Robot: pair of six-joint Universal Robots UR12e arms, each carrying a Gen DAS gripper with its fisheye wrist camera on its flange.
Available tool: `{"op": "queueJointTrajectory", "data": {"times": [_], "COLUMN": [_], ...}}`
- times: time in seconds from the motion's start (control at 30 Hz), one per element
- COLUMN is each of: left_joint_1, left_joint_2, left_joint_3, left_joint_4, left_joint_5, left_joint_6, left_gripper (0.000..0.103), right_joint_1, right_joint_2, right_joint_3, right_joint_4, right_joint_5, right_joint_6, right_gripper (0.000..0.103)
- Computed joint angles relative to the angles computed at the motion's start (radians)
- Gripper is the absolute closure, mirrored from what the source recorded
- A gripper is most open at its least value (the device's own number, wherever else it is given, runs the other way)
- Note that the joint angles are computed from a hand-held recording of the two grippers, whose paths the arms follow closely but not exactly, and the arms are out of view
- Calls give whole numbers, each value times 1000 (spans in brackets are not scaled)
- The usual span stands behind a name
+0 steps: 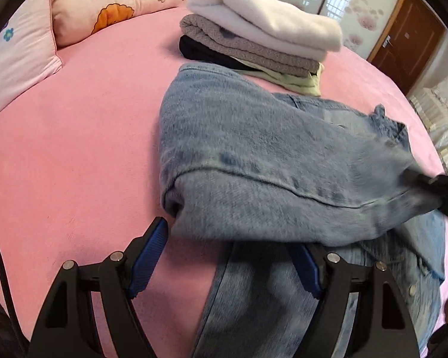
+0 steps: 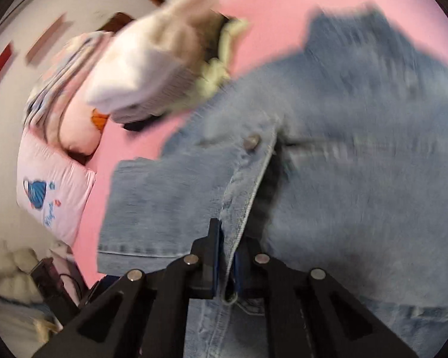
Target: Fold large clothes
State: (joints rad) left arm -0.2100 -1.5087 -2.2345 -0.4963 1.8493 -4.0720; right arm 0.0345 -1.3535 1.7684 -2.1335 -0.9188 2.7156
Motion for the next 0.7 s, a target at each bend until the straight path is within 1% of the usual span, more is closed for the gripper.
{"op": "queueJointTrajectory", "data": {"times": [0.07, 0.17, 0.23, 0.33, 0.4, 0.5, 0.57, 0.67, 0.7], "left_joint_1": [5, 12, 19, 22, 19, 14, 9, 2, 0], "left_joint_2": [-2, -6, -10, -23, -35, -55, -72, -93, -98], "left_joint_3": [5, 11, 15, 33, 46, 61, 72, 90, 97], "left_joint_4": [1, 9, 21, 8, 2, 2, 3, -14, -28], "left_joint_5": [2, 3, -9, -11, -6, -12, -24, -36, -35], "left_joint_6": [-18, -42, -49, -51, -43, -26, -7, 13, 15], "left_gripper": [25, 25, 25, 25, 26, 26, 27, 31, 34], "right_joint_1": [8, 14, 7, -23, -53, -106, -140, -182, -192], "right_joint_2": [-36, -75, -89, -96, -95, -93, -92, -90, -90], "right_joint_3": [13, 32, 36, 43, 43, 58, 68, 84, 93], "right_joint_4": [-97, -295, -421, -567, -600, -642, -618, -559, -547], "right_joint_5": [12, 22, 25, 1, -16, -92, -128, -166, -181], "right_joint_6": [-38, -42, -15, 46, 83, 126, 127, 126, 125], "right_gripper": [96, 96, 96, 96, 96, 96, 96, 96, 96]}}
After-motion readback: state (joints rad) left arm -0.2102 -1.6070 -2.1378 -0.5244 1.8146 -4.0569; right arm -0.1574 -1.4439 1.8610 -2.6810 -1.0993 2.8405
